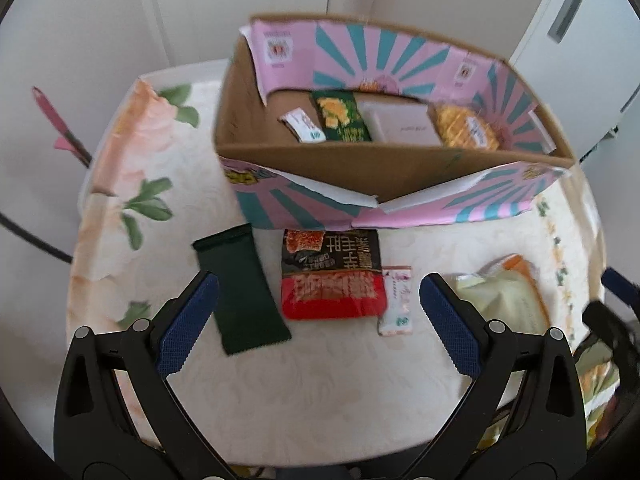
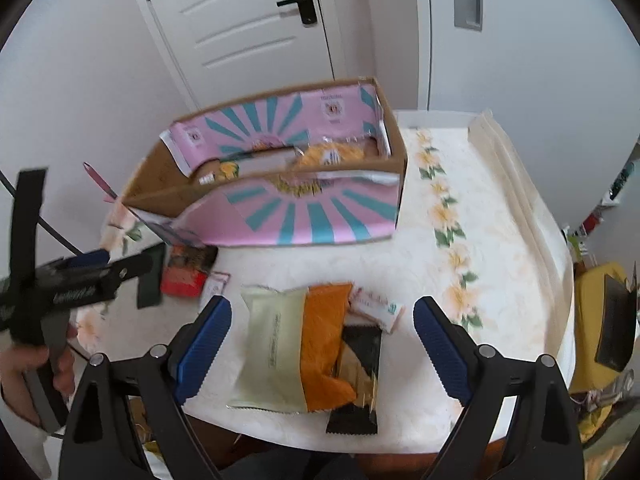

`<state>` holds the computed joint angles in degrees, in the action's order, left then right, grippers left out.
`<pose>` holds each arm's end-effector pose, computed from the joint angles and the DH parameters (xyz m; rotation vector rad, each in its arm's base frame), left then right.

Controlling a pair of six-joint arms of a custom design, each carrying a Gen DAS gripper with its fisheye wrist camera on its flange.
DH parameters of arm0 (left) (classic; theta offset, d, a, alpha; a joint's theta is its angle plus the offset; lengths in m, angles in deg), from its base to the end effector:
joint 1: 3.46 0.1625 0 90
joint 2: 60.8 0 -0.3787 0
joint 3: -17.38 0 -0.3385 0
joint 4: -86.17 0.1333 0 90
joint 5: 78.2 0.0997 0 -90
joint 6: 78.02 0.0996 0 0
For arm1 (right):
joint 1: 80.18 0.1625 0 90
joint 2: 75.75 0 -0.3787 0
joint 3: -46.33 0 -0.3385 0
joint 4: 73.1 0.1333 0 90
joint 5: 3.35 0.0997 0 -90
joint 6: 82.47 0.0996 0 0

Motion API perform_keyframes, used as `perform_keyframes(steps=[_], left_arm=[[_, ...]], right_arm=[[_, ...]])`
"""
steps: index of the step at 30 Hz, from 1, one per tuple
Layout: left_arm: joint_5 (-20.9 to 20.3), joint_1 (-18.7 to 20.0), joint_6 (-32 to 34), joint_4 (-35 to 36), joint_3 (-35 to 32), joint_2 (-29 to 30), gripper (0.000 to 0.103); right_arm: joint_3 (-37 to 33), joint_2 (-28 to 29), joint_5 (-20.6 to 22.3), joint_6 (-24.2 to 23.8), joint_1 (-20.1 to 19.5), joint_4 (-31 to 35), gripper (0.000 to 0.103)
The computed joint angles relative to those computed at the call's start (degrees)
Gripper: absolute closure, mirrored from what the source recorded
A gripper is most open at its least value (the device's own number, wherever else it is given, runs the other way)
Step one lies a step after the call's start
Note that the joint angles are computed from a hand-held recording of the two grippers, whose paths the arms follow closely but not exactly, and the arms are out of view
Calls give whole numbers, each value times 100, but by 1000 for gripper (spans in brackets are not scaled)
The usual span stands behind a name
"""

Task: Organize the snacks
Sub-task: 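Move the left tool to the red-and-black snack bag and grasp it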

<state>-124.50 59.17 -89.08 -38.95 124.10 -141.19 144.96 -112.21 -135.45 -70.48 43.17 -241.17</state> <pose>-0.0394 -0.5158 0.3298 0.2699 2.4101 -0.4958 0.3737 -0.4469 0.0444 0.3286 -2.4619 0.6875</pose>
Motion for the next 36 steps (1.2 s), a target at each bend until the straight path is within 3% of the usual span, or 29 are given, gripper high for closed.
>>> perform_keyframes(steps=[4, 10, 21, 32, 36], left_arm=[[-152, 244, 254, -191, -101, 300, 3], [-249, 427, 620, -405, -234, 631, 3], [-462, 601, 1020, -484, -513, 1053, 25], [-428, 546, 1236, -613, -476, 1136, 32], [-493, 540, 1263, -673, -377, 937, 44]], right_arm=[[72, 146, -26, 381, -28, -2, 12], [-87, 454, -88, 475, 45, -127, 12], [-562, 891, -278, 461, 126, 17, 12], [-718, 989, -288, 384, -53, 385, 12], [-732, 1019, -270, 331, -60, 340, 12]])
